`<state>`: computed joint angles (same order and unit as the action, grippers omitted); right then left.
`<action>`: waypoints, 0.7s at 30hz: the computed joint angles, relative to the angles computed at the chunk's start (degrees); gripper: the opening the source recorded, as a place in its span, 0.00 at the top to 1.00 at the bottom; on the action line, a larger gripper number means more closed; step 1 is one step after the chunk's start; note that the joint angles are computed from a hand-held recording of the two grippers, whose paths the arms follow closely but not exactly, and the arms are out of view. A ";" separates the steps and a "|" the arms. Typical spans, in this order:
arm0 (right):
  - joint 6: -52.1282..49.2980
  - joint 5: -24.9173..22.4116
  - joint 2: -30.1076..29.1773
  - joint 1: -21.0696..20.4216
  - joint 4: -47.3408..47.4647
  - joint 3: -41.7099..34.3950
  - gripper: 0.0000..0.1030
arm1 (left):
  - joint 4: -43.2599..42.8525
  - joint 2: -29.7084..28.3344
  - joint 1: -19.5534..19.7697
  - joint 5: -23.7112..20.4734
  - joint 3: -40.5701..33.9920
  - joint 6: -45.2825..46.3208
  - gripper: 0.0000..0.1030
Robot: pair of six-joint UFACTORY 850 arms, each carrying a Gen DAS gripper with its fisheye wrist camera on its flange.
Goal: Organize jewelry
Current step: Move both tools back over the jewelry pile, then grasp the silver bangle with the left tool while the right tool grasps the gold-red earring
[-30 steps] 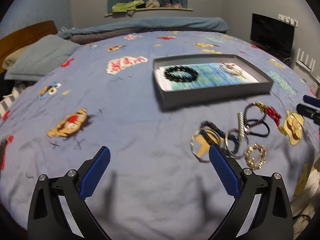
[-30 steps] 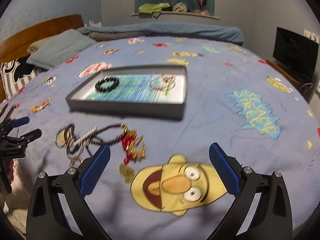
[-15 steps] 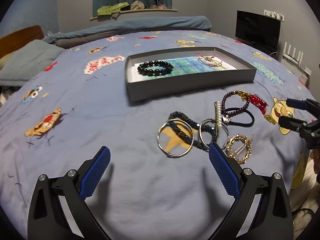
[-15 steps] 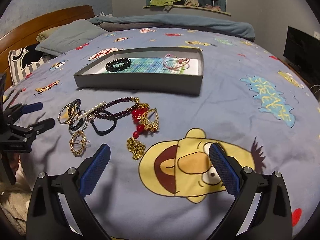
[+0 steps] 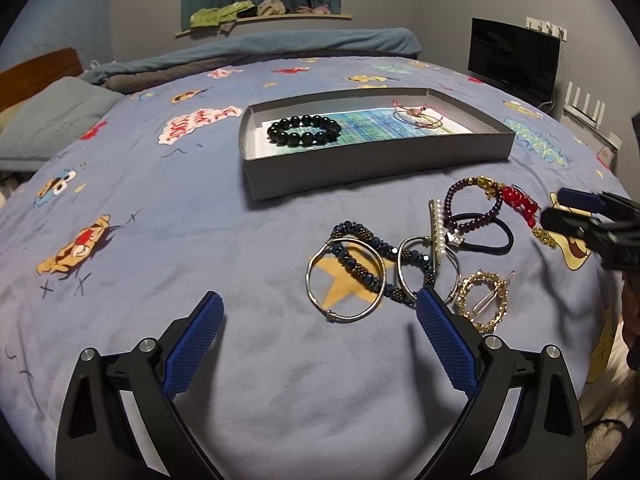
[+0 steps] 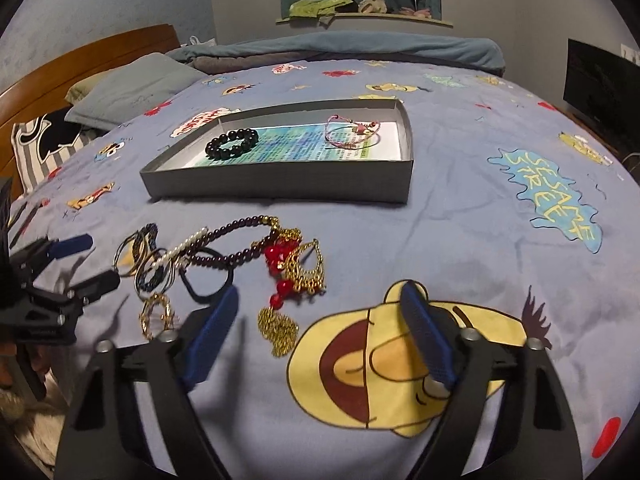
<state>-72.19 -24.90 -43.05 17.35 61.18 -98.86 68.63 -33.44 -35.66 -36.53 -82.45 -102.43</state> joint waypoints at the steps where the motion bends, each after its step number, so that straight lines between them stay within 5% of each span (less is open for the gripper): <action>1: 1.12 -0.44 -0.37 -0.02 -0.68 -0.61 0.33 | 0.03 -0.08 -0.03 -0.09 -0.11 0.25 0.07; 13: 14.06 -7.08 -4.71 -0.49 -5.70 -8.24 0.58 | 1.57 -0.04 0.00 0.47 -0.07 0.14 0.08; 21: 13.34 -10.38 -5.85 -0.44 -5.66 -9.79 0.74 | 0.78 -0.06 0.92 4.97 0.20 1.90 0.26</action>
